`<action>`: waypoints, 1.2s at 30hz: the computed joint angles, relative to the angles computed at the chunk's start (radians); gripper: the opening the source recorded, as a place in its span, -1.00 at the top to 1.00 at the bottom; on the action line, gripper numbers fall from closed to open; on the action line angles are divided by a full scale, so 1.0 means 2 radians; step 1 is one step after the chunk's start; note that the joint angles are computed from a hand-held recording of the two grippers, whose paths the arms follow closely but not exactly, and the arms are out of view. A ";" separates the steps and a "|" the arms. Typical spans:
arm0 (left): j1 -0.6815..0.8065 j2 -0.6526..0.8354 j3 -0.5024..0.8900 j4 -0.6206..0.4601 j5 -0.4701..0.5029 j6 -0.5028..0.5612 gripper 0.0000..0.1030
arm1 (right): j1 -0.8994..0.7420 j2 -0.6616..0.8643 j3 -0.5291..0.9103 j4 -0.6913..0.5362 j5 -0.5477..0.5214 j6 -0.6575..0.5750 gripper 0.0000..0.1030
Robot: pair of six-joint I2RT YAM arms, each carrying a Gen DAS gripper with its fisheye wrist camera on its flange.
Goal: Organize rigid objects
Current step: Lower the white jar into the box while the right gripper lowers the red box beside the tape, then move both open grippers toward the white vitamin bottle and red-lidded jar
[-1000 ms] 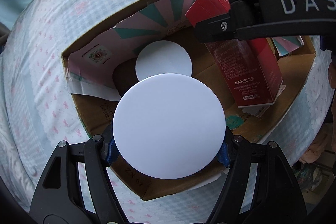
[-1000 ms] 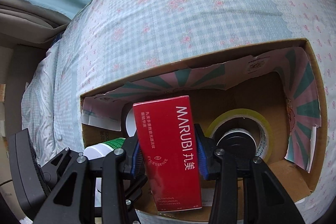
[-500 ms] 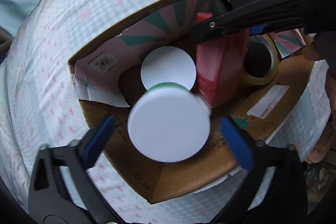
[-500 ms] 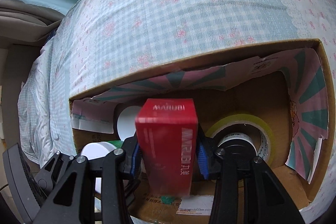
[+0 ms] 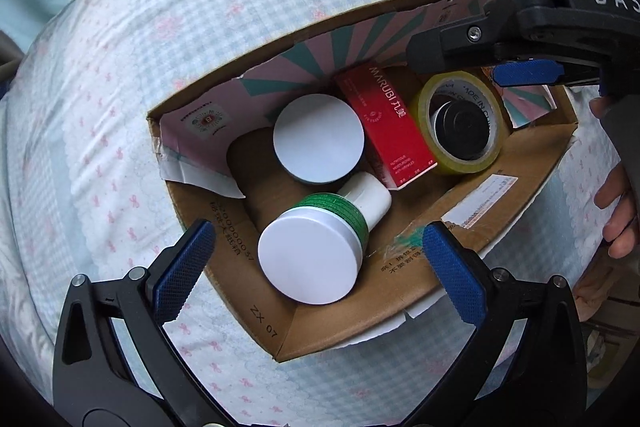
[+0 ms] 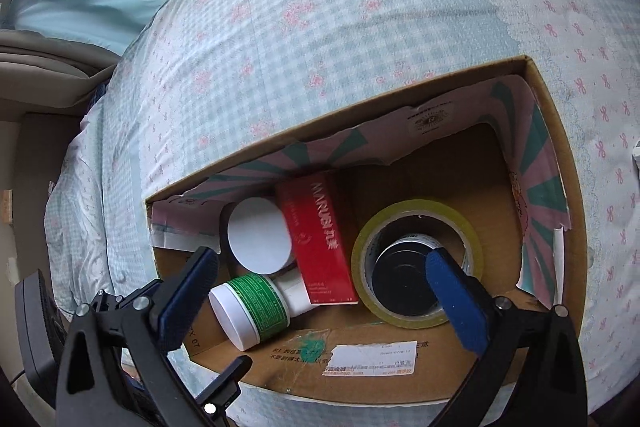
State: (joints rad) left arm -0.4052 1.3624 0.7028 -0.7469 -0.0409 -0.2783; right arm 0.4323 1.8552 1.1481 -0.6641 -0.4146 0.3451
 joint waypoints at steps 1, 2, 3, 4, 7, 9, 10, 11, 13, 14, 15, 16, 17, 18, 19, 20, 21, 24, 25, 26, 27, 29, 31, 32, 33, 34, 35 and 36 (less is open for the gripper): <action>-0.001 -0.003 0.003 -0.005 -0.002 0.000 -1.00 | 0.001 -0.005 -0.002 -0.003 0.002 -0.002 -1.00; 0.000 -0.007 0.005 -0.009 -0.003 0.001 -1.00 | 0.003 -0.008 -0.001 -0.007 0.003 -0.003 -1.00; 0.001 -0.011 0.008 -0.013 -0.003 0.001 -1.00 | 0.003 -0.012 -0.002 -0.010 0.003 -0.005 -1.00; 0.001 -0.015 0.011 -0.018 -0.004 0.000 -1.00 | 0.005 -0.016 -0.001 -0.013 0.004 -0.004 -1.00; 0.003 -0.030 0.020 -0.035 -0.007 -0.002 -1.00 | 0.005 -0.030 -0.001 -0.023 0.004 -0.006 -1.00; 0.005 -0.042 0.027 -0.050 -0.009 -0.003 -1.00 | 0.008 -0.040 0.001 -0.031 0.005 -0.004 -1.00; 0.004 -0.048 0.031 -0.058 -0.011 -0.005 -1.00 | 0.010 -0.044 0.005 -0.037 0.006 -0.004 -1.00; 0.003 -0.054 0.035 -0.066 -0.012 -0.007 -1.00 | 0.012 -0.050 0.008 -0.044 0.008 -0.004 -1.00; 0.000 -0.067 0.045 -0.085 -0.016 -0.014 -1.00 | 0.016 -0.064 0.014 -0.058 0.013 -0.006 -1.00; 0.001 -0.075 0.050 -0.095 -0.017 -0.015 -1.00 | 0.018 -0.072 0.017 -0.066 0.016 -0.006 -1.00; 0.000 -0.083 0.056 -0.107 -0.019 -0.019 -1.00 | 0.020 -0.079 0.022 -0.076 0.019 -0.007 -1.00; -0.002 -0.091 0.062 -0.119 -0.021 -0.024 -1.00 | 0.022 -0.087 0.026 -0.084 0.022 -0.007 -1.00; -0.003 -0.099 0.068 -0.132 -0.023 -0.029 -1.00 | 0.023 -0.096 0.030 -0.096 0.026 -0.009 -1.00; -0.007 -0.108 0.075 -0.145 -0.025 -0.037 -1.00 | 0.024 -0.104 0.035 -0.108 0.029 -0.012 -1.00; -0.010 -0.116 0.083 -0.158 -0.027 -0.045 -1.00 | 0.025 -0.112 0.041 -0.121 0.032 -0.016 -1.00; -0.015 -0.123 0.092 -0.173 -0.031 -0.054 -1.00 | 0.025 -0.121 0.047 -0.136 0.037 -0.023 -1.00; -0.019 -0.130 0.100 -0.186 -0.035 -0.064 -1.00 | 0.025 -0.130 0.052 -0.150 0.045 -0.030 -1.00; -0.032 -0.146 0.129 -0.224 -0.044 -0.097 -1.00 | 0.021 -0.161 0.066 -0.190 0.071 -0.042 -1.00; -0.036 -0.149 0.139 -0.234 -0.045 -0.108 -1.00 | 0.017 -0.171 0.070 -0.203 0.078 -0.047 -1.00; -0.042 -0.151 0.150 -0.243 -0.046 -0.121 -1.00 | 0.011 -0.182 0.073 -0.214 0.083 -0.053 -1.00; -0.049 -0.152 0.160 -0.251 -0.049 -0.134 -1.00 | 0.004 -0.194 0.075 -0.223 0.090 -0.060 -1.00; -0.069 -0.148 0.180 -0.264 -0.058 -0.162 -1.00 | -0.014 -0.219 0.080 -0.241 0.106 -0.080 -1.00; -0.095 -0.139 0.200 -0.275 -0.071 -0.191 -1.00 | -0.037 -0.242 0.085 -0.259 0.120 -0.110 -1.00; -0.108 -0.132 0.210 -0.280 -0.078 -0.205 -1.00 | -0.050 -0.254 0.088 -0.265 0.126 -0.126 -1.00; -0.120 -0.124 0.221 -0.285 -0.085 -0.217 -1.00 | -0.066 -0.264 0.090 -0.271 0.129 -0.144 -1.00; -0.135 -0.116 0.232 -0.290 -0.092 -0.232 -1.00 | -0.081 -0.271 0.095 -0.278 0.134 -0.162 -1.00; -0.149 -0.107 0.244 -0.295 -0.099 -0.247 -1.00 | -0.099 -0.276 0.098 -0.284 0.136 -0.183 -1.00; -0.162 -0.098 0.255 -0.298 -0.105 -0.262 -1.00 | -0.119 -0.279 0.103 -0.291 0.137 -0.204 -1.00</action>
